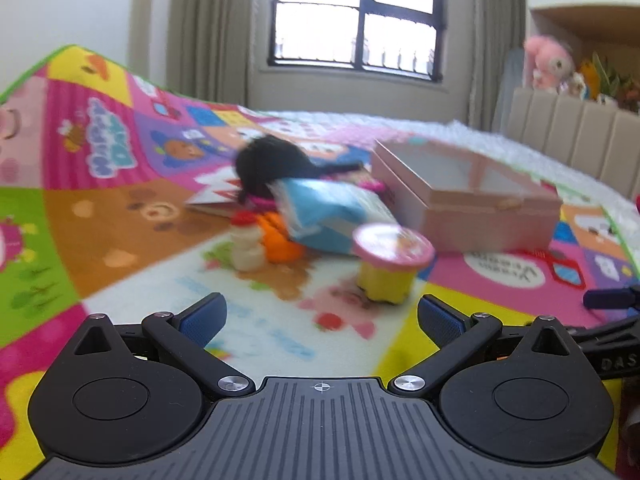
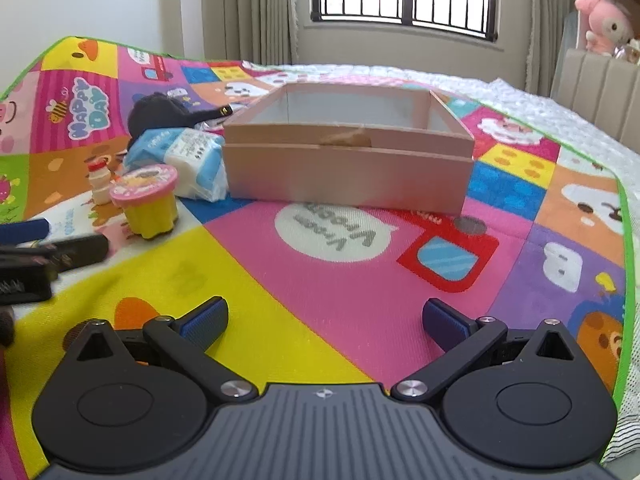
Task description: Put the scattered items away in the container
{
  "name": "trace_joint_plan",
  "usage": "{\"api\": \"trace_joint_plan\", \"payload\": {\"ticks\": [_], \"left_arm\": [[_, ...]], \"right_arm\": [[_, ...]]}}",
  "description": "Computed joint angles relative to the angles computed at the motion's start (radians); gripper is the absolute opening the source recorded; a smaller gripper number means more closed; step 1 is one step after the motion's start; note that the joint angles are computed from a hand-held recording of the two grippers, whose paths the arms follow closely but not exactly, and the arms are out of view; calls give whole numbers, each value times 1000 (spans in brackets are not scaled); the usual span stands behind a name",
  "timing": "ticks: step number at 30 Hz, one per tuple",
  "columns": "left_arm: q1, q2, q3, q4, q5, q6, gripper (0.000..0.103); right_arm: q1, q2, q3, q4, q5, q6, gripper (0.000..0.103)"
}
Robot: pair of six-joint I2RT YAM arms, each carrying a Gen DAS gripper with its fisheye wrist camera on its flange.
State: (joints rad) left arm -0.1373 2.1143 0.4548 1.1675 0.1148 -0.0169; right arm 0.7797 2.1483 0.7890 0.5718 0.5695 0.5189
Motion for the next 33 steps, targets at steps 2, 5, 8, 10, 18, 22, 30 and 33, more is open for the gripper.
{"api": "trace_joint_plan", "payload": {"ticks": [2, 5, 8, 10, 18, 22, 30, 33], "left_arm": [[61, -19, -8, -9, 54, -27, 103], [118, -44, -4, -45, 78, -15, 103], [142, -77, -8, -56, 65, -3, 103], [164, -103, -4, -83, 92, -4, 103], [193, -103, 61, -163, 109, 6, 103], [166, -73, 111, -206, 87, 57, 95], [96, 39, 327, -341, 6, 113, 67], [79, 80, 413, -407, -20, 113, 65]], "right_arm": [[14, -10, -26, 81, 0, -53, 103], [51, 2, -15, 184, 27, -174, 103], [59, 36, 77, 172, -7, -275, 103], [55, 69, 167, 125, -37, -306, 99], [-2, 203, 493, -100, -173, -326, 56], [-3, 130, 345, 12, -149, -301, 56], [8, -85, -111, 222, 122, -219, 56], [-13, -123, -200, 237, 128, -147, 56]]}}
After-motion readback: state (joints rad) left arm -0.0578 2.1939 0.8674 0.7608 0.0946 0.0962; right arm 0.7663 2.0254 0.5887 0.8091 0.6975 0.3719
